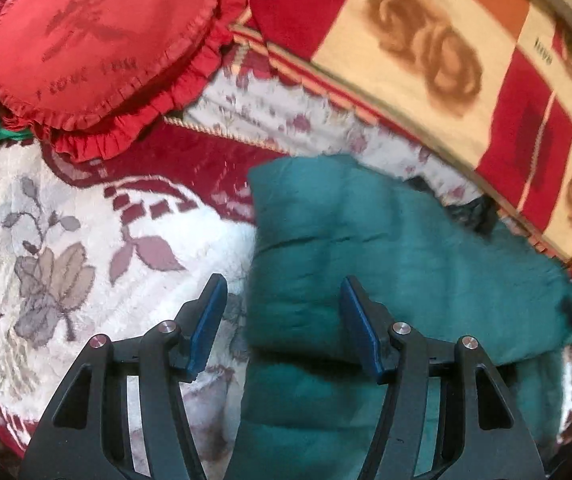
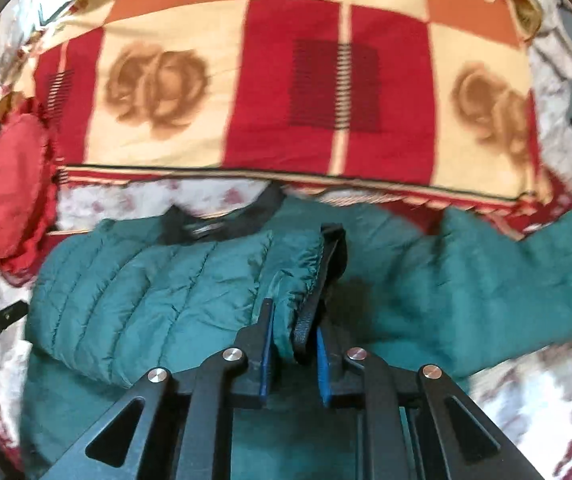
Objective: Fold large clothes
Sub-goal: 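Lower the sleeve onto the jacket and open the left gripper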
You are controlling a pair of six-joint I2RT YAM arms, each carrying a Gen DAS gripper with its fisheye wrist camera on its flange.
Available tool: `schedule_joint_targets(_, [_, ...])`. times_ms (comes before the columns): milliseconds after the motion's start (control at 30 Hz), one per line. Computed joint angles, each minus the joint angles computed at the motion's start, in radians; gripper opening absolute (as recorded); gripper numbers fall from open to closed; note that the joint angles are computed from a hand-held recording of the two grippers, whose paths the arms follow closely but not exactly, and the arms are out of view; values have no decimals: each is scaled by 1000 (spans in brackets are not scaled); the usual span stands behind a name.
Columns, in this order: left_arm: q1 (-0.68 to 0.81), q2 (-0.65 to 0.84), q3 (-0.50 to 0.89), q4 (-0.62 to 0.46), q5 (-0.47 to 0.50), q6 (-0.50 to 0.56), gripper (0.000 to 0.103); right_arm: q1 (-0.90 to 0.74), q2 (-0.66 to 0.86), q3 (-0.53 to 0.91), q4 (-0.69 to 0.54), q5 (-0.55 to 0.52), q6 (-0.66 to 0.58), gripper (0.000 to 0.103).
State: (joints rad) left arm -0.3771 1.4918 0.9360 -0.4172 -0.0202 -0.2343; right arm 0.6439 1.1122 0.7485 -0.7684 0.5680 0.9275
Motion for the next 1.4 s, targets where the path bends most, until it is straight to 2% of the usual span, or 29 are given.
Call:
schedule_joint_targets(100, [-33,85,9,36,-26,-7,59,-87,49,-28,48,-3,-61,17])
schedule_joint_targets(233, [-65,102,8,59,-56,-46,59,-197,140,-61,116,-132,-144,18])
schedule_joint_targets(267, [-70,103,16,49,-62,-47,59,-190,121,-61,94,-122,-124,29])
schedule_joint_targets(300, [-75,103,26,35,-67,-45,59,-177,105,-54,64,-101,-92,43])
schedule_joint_targets(367, [-81,88,32,23,-75,-42,59,-131,26,-40,-7,-43,-10,51])
schedule_joint_targets(467, [-89,46,30,27,-73,-49,59,-53,-12,9,-37,-29,11,52])
schedule_joint_targets(533, [-104,46,44,21,-94,-45,59,-30,13,46,-8,-70,-23,52])
schedule_joint_targets(600, [-114,64,60,14,-108,-41,59,-32,89,74,62,-134,-75,52])
schedule_joint_targets(733, [-129,107,60,44,-139,-43,59,-4,234,113,99,-88,-116,52])
schedule_joint_targets(900, [-157,131,44,91,-187,-36,63,-104,341,63,187,-106,-149,52])
schedule_joint_targets(1000, [-170,143,50,90,-210,-36,64,-136,294,43,197,-151,-154,52])
schedule_joint_targets(1200, [-163,101,35,73,-190,-44,64,-43,146,17,85,-69,-91,52])
schedule_joint_targets(1267, [-164,78,23,69,-177,-57,64,-49,187,18,67,-76,-90,52])
schedule_joint_targets(1300, [-168,66,17,66,-173,-63,64,-71,209,6,88,-115,-110,52])
schedule_joint_targets(1400, [-191,35,8,44,-174,-65,64,-68,157,-22,103,-126,-105,52])
